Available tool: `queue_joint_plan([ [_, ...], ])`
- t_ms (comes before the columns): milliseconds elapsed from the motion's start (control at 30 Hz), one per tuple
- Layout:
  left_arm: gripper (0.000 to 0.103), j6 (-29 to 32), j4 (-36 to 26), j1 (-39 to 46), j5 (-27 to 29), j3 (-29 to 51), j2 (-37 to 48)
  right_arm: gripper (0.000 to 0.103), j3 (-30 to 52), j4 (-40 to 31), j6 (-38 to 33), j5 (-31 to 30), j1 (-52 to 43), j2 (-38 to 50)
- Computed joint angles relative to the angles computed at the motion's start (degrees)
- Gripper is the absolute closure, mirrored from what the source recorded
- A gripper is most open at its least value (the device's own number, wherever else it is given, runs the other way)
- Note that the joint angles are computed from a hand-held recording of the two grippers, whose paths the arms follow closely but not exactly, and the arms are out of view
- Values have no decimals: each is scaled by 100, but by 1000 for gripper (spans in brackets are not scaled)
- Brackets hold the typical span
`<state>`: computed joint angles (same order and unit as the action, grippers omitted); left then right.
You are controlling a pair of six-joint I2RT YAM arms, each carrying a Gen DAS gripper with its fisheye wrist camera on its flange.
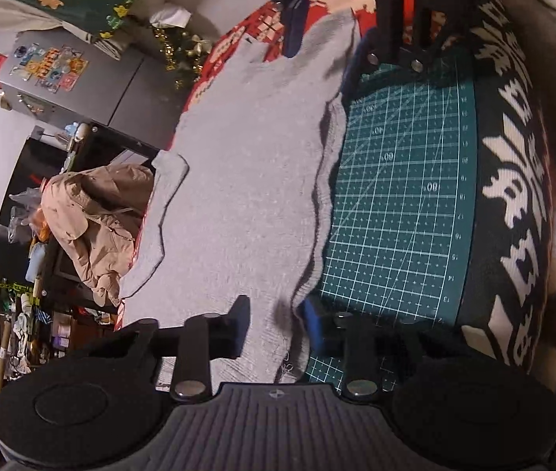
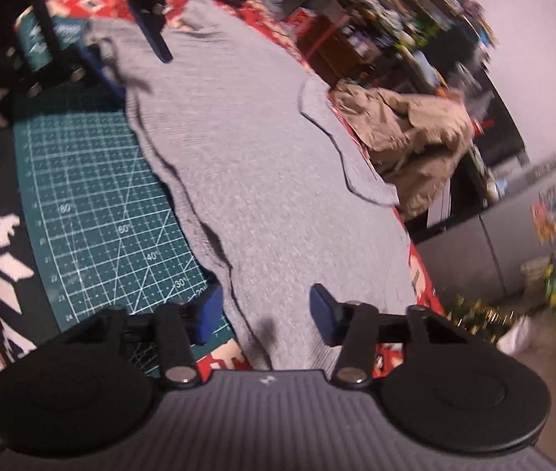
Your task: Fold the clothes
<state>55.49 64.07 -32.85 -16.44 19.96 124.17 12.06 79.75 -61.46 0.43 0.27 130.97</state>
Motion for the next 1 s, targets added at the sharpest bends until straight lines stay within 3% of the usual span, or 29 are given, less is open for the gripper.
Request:
queue_joint_plan([
  [100,88,58,-77,46,54,72,24,63,59,1,-426,-10,109,100],
  [233,97,16,-162,103,141,81,-17,63,132,-151,-835,35,245,89],
  [333,99,-157,-140,187,272,-3,-147,63,107,-392,-930,-48,268,-122],
  [533,100,-625,-400,426,570,-81,-601,63,260,-20,-1186,117,379,283],
  [600,100,-630,-425,422,598,-101,-649,67,387,-24,-1226,91,401,372],
  [733,100,-506,-409,425,689,-167,-694,101,585,-717,-1263,-18,389,155],
  [1000,103,-88,-477,479,944,-288,-546,102,438,-1239,-1392,-435,123,-239],
])
